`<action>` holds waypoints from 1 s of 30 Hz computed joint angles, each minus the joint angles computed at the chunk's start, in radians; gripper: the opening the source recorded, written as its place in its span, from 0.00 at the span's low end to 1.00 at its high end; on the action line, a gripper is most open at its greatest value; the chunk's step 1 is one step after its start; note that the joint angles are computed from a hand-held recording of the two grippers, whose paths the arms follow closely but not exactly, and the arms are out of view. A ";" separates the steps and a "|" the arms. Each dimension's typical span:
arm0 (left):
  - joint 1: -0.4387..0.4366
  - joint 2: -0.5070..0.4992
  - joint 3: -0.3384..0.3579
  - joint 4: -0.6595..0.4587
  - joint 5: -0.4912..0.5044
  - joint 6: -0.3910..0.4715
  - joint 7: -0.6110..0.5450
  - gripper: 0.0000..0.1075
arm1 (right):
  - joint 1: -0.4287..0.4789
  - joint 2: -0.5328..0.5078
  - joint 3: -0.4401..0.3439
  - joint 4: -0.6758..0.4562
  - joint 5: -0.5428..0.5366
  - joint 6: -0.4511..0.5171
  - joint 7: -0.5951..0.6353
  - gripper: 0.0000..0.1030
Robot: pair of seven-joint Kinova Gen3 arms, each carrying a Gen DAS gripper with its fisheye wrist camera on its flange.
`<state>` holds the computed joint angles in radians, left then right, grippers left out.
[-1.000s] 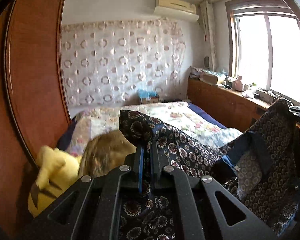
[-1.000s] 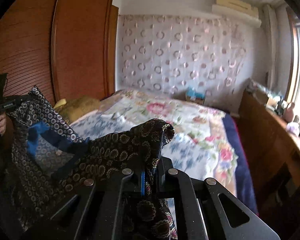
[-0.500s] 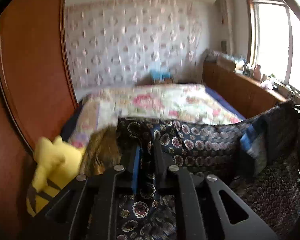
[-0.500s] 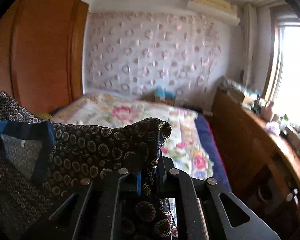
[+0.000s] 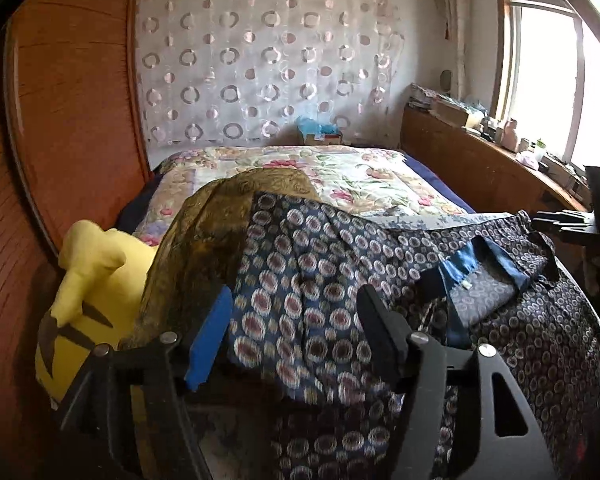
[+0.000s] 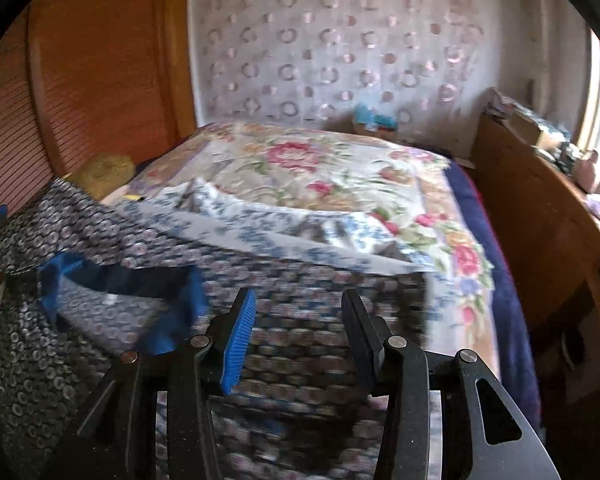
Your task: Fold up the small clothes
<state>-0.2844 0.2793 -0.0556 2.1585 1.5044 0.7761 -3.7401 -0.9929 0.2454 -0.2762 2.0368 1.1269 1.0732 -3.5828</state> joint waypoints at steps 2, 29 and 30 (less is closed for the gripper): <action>-0.001 -0.009 -0.007 0.029 0.034 -0.010 -0.039 0.61 | 0.016 0.014 0.000 -0.003 0.021 -0.044 0.003 0.45; -0.032 0.032 -0.030 0.055 0.028 0.031 -0.049 0.61 | -0.203 0.070 0.097 0.049 0.116 -0.020 -0.155 0.02; -0.032 0.034 -0.029 0.052 0.025 0.031 -0.040 0.61 | -0.206 0.072 0.066 0.058 0.121 0.010 -0.187 0.02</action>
<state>-0.3163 0.3133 -0.0847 2.2109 1.5297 0.8072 -3.7803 -1.1984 0.3172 -0.2107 2.0943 1.2477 1.0835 -3.7701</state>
